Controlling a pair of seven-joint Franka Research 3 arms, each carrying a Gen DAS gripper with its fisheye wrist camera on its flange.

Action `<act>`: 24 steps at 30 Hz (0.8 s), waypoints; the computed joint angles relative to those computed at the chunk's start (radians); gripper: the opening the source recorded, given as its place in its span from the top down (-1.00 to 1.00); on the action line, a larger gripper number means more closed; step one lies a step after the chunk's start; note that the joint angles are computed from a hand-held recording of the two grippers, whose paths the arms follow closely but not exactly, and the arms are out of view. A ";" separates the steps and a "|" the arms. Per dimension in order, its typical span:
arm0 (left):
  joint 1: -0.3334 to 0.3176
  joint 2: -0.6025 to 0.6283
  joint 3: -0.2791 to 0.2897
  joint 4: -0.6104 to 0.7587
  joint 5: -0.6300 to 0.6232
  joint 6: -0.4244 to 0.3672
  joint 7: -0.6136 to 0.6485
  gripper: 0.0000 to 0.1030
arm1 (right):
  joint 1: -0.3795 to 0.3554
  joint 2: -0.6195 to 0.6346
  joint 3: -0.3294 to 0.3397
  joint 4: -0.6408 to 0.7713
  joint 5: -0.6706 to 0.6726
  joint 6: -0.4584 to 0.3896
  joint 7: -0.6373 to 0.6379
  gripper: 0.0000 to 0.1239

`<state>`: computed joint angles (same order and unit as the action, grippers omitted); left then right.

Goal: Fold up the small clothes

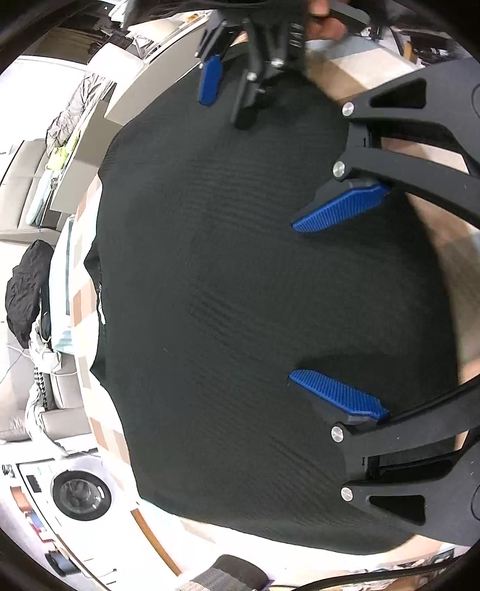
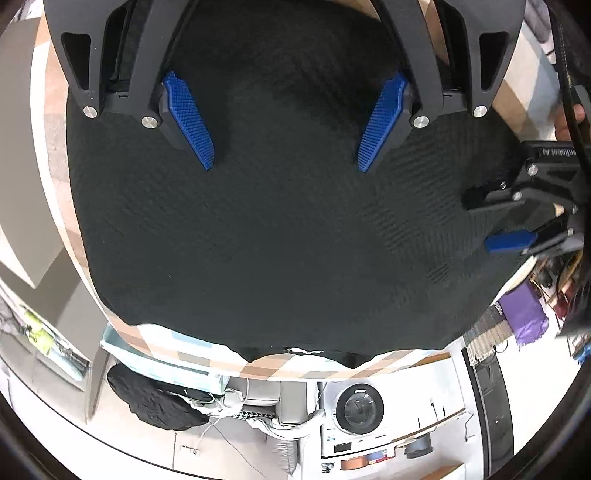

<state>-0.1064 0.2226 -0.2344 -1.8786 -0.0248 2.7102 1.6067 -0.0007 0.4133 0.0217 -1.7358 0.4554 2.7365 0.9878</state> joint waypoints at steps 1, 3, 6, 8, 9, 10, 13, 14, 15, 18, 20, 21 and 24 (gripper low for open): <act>0.004 -0.014 -0.002 -0.019 -0.009 0.006 0.002 -0.46 | 0.001 -0.011 0.000 -0.010 0.000 -0.003 0.002 -0.32; 0.012 -0.040 -0.008 -0.052 -0.043 0.019 0.012 -0.46 | -0.008 -0.017 0.016 -0.004 0.019 -0.023 -0.018 -0.32; 0.003 -0.062 0.005 -0.084 -0.030 0.032 -0.008 -0.46 | -0.017 -0.018 0.060 0.001 0.088 -0.026 -0.098 -0.32; 0.003 -0.079 0.007 -0.107 -0.038 0.040 -0.013 -0.46 | 0.017 -0.003 0.036 0.008 0.054 -0.024 -0.075 -0.32; 0.001 -0.090 0.010 -0.121 -0.038 0.047 -0.022 -0.46 | 0.031 0.000 0.025 0.003 0.033 -0.016 -0.067 -0.32; 0.001 -0.102 0.011 -0.138 -0.042 0.053 -0.021 -0.46 | 0.037 -0.004 0.024 -0.018 0.022 0.021 -0.086 -0.32; -0.002 -0.132 0.018 -0.173 -0.048 0.061 -0.025 -0.46 | 0.018 -0.024 0.027 -0.050 0.035 0.027 -0.115 -0.32; -0.004 -0.138 0.020 -0.178 -0.049 0.058 -0.026 -0.46 | 0.020 -0.035 0.011 -0.067 0.025 0.035 -0.100 -0.31; -0.004 -0.149 0.020 -0.189 -0.061 0.054 -0.014 -0.46 | 0.010 -0.045 0.003 -0.079 0.028 0.023 -0.093 -0.31; -0.008 -0.162 0.026 -0.204 -0.085 0.051 0.004 -0.46 | 0.015 -0.078 -0.034 -0.104 -0.013 -0.012 -0.037 -0.32; -0.007 -0.173 0.028 -0.215 -0.123 0.048 0.032 -0.46 | 0.021 -0.087 -0.047 -0.105 -0.039 -0.020 0.008 -0.32; -0.009 -0.177 0.030 -0.219 -0.135 0.049 0.041 -0.47 | 0.012 -0.089 -0.038 -0.101 -0.023 -0.030 0.011 -0.32; -0.011 -0.192 0.036 -0.236 -0.175 0.045 0.060 -0.46 | 0.011 -0.074 -0.019 -0.070 0.006 -0.039 0.034 -0.32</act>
